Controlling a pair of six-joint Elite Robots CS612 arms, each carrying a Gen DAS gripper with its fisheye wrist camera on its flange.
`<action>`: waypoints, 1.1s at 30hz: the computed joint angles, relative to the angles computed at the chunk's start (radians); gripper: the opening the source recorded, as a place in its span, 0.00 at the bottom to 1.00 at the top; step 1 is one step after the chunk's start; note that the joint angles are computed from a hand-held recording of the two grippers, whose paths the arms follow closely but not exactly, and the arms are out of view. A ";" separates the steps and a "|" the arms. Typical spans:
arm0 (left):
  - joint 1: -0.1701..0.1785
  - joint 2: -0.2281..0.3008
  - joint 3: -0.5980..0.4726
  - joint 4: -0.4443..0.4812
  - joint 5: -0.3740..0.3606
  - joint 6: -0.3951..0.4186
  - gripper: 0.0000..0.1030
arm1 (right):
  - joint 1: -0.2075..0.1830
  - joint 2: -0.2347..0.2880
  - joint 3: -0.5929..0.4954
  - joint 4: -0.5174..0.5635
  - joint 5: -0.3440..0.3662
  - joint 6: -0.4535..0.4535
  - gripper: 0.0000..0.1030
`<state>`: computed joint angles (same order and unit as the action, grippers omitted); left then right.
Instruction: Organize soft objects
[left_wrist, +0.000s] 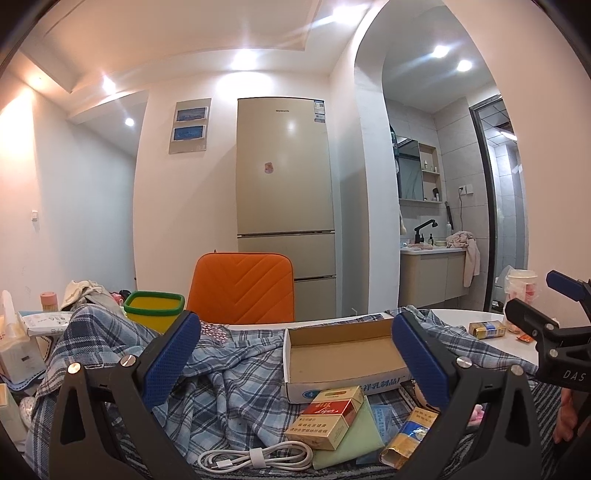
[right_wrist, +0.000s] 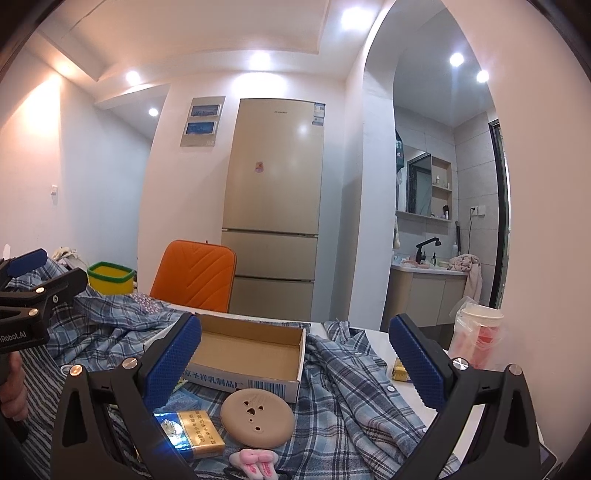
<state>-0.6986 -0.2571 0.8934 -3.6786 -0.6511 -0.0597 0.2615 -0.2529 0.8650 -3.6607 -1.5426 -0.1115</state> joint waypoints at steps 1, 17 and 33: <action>-0.001 0.002 -0.002 -0.003 0.003 0.005 1.00 | 0.000 0.000 0.000 -0.001 -0.001 0.000 1.00; -0.001 0.005 -0.009 0.013 0.017 0.004 1.00 | 0.002 -0.001 0.002 0.011 -0.004 0.010 1.00; 0.008 -0.017 0.022 0.070 -0.019 -0.064 1.00 | 0.000 -0.004 -0.009 0.082 0.004 0.009 1.00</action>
<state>-0.6903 -0.2746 0.9152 -3.6091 -0.6704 -0.1232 0.2614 -0.2568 0.8556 -3.5787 -1.5387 -0.1026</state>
